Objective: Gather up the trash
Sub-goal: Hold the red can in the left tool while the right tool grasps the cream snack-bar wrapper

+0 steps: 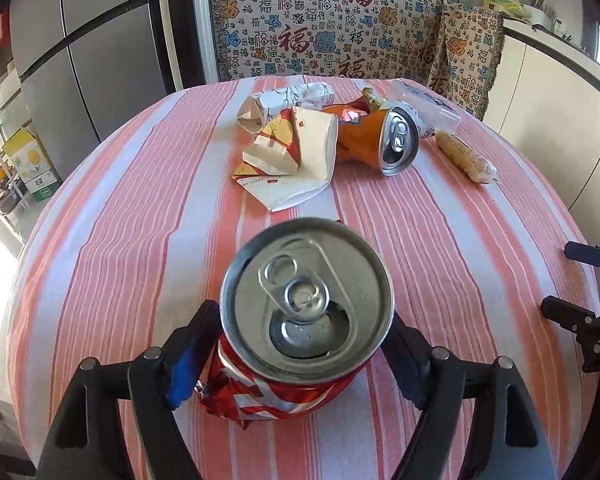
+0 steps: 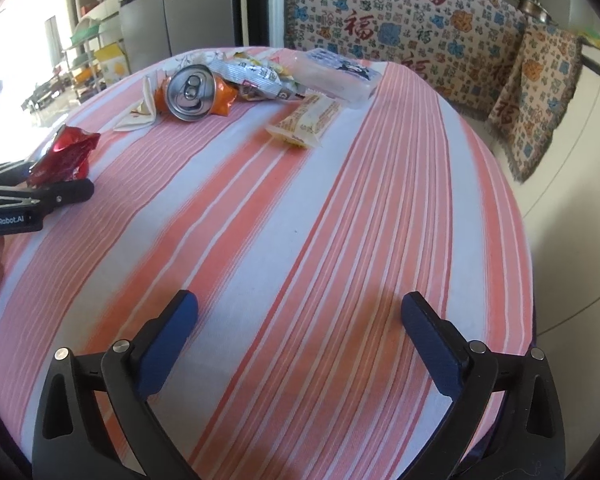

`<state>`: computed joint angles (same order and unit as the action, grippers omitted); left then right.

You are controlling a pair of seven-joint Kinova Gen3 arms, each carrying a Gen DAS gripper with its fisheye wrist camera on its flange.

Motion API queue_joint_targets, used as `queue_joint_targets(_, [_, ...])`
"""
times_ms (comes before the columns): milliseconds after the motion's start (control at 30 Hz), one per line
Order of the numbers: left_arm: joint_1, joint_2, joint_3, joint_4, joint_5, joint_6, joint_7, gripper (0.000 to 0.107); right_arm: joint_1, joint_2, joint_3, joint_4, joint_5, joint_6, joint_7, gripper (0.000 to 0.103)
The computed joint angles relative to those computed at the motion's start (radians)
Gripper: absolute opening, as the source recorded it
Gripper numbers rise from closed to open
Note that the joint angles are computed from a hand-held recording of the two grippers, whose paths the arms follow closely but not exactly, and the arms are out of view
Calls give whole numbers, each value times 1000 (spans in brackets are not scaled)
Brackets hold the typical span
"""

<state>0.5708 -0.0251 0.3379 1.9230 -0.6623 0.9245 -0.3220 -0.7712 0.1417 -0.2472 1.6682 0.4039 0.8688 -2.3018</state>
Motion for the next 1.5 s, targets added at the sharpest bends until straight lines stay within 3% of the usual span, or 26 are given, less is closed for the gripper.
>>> queue_joint_targets(200, [1, -2, 1, 1, 1, 3, 0, 80, 73, 106, 46, -176, -129, 18, 92, 92])
queue_joint_targets(367, [0, -3, 1, -1, 4, 2, -2, 81, 88, 259, 88, -397, -191, 107, 154, 88])
queue_joint_targets(467, [-2, -3, 0, -1, 6, -1, -5, 81, 32, 307, 138, -453, -136, 136, 142, 73])
queue_joint_targets(533, [-4, -5, 0, 0, 7, -2, -7, 81, 2, 295, 153, -424, -94, 106, 123, 55])
queue_joint_targets(567, [-4, -5, 0, 1, 7, -1, -8, 81, -6, 274, 154, -388, -85, 78, 109, 39])
queue_joint_targets(600, [-5, -5, 1, 0, 7, -2, -8, 81, -21, 251, 161, -351, -76, 56, 99, 32])
queue_joint_targets(867, [-8, -8, 1, 1, 11, -2, -16, 81, -62, 37, 53, -14, -7, -149, 16, 33])
queue_joint_targets(1033, [-14, -15, -2, 6, 20, -14, -25, 81, -57, 33, 22, 1, 16, -146, -9, 46])
queue_joint_targets(1200, [-27, -91, 6, 67, 79, -58, -107, 81, -69, 56, 31, -29, 52, -88, -48, 80])
queue_joint_targets(1300, [-54, -125, 3, 95, 118, -105, -136, 81, -53, 49, 28, -20, 35, -102, -42, 82])
queue_joint_targets(1400, [-91, -94, 64, 68, 92, -60, -129, 82, -58, 55, 29, -29, 45, -88, -45, 83])
queue_joint_targets(1500, [-89, -97, 52, 73, 101, -74, -140, 84, -60, 57, 30, -31, 50, -83, -51, 84])
